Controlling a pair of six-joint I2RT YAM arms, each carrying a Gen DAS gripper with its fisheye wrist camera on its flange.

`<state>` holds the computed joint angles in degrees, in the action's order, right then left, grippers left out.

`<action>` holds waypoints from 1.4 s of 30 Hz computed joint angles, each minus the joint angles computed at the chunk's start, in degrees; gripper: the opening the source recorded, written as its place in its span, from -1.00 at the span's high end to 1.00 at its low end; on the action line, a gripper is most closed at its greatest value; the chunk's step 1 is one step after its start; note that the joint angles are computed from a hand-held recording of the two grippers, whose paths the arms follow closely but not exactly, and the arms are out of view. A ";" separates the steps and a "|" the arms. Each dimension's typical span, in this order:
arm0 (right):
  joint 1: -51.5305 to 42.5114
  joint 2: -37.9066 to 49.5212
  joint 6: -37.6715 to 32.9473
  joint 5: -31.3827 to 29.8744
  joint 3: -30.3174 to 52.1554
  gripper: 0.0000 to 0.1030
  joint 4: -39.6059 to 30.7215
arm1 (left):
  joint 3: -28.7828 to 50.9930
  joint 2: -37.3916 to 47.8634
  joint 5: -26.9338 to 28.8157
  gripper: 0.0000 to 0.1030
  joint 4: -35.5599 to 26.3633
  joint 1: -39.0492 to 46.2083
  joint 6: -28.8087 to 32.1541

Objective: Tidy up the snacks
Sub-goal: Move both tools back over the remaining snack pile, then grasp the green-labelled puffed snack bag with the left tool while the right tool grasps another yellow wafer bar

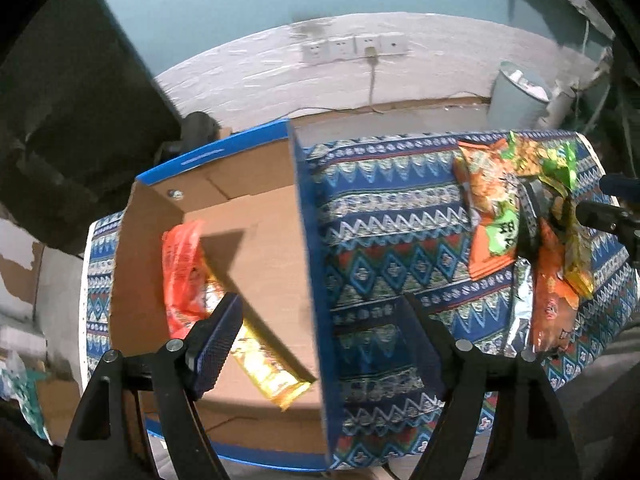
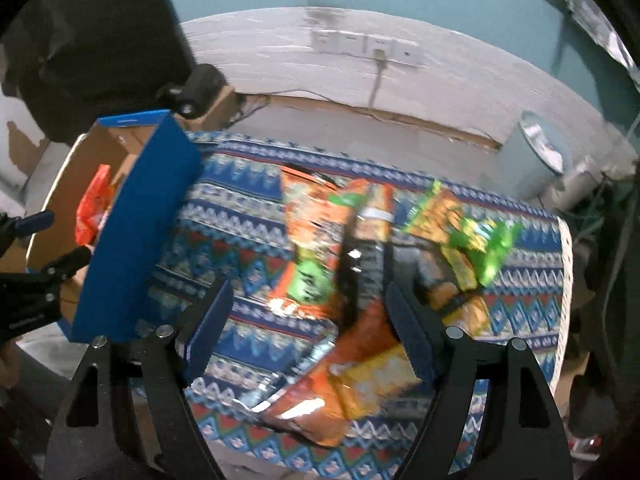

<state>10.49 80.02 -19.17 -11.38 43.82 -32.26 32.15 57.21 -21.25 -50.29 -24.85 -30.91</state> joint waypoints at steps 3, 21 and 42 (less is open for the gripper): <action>-3.76 1.08 -1.96 -0.07 -0.63 -0.57 0.66 | 0.65 3.74 -0.27 -0.56 1.37 -3.08 -1.88; -16.97 15.94 0.58 -0.07 -1.29 -0.57 9.17 | 4.27 21.55 2.32 -0.56 8.39 -13.76 -7.54; -24.52 22.95 -2.15 -3.16 2.36 0.41 9.58 | 8.62 31.98 3.68 -0.56 11.57 -14.68 -7.38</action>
